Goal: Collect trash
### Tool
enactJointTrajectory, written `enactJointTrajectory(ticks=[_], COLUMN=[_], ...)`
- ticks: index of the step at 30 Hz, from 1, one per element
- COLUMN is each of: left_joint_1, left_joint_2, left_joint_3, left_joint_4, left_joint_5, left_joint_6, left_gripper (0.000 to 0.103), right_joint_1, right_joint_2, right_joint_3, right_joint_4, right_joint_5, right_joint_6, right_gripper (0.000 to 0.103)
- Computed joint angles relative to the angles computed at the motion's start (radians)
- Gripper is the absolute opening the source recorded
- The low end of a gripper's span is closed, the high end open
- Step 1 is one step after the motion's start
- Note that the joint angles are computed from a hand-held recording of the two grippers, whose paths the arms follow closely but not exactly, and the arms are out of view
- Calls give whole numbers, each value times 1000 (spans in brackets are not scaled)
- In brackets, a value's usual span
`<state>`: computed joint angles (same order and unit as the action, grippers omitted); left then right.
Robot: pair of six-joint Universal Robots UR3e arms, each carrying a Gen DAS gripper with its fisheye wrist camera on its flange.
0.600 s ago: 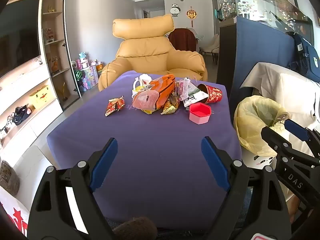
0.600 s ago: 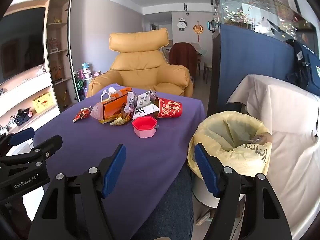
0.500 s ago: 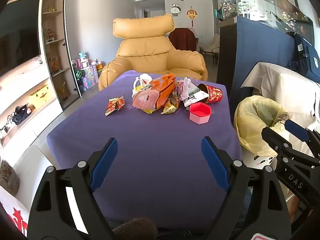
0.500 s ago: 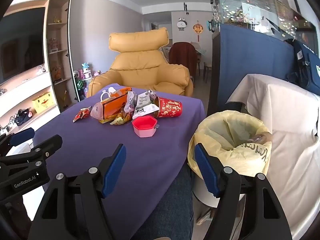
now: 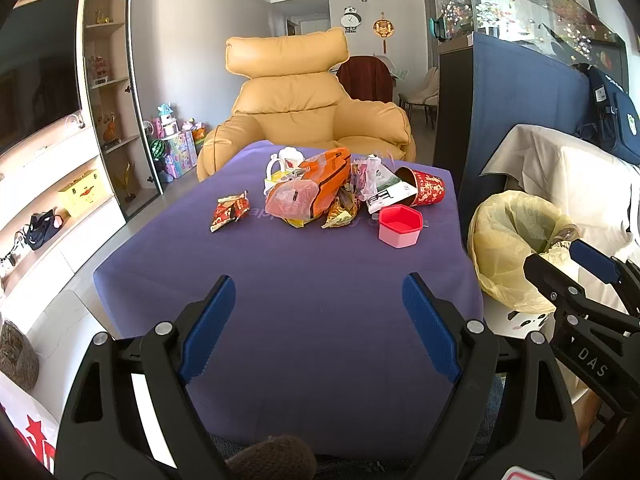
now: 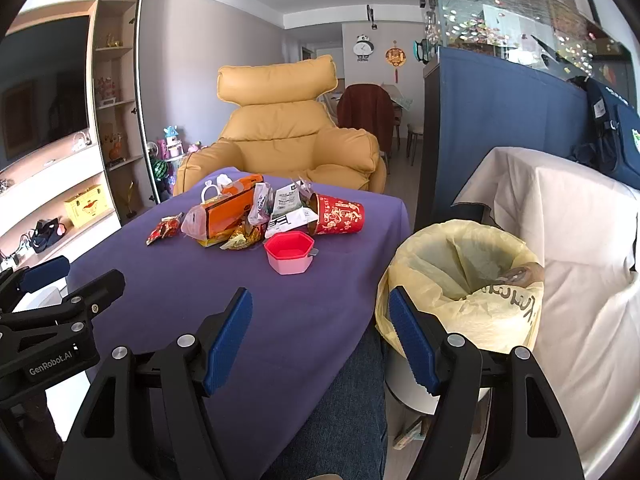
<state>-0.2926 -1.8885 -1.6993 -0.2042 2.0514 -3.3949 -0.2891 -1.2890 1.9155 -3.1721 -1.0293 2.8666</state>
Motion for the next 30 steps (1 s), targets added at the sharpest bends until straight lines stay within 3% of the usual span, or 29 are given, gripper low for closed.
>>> enactJointTrajectory(ticks=[30], left_joint_1=[9], left_joint_2=[4], left_joint_3=[-15], left_joint_4=[14], left_joint_5=[-10], left_joint_6=[7], left_gripper=[81], right_joint_1=[-2], right_joint_2=[4], right_joint_3=[1], right_joint_4=[9], right_joint_5=[3], right_joint_6=[-3], right_gripper=[67])
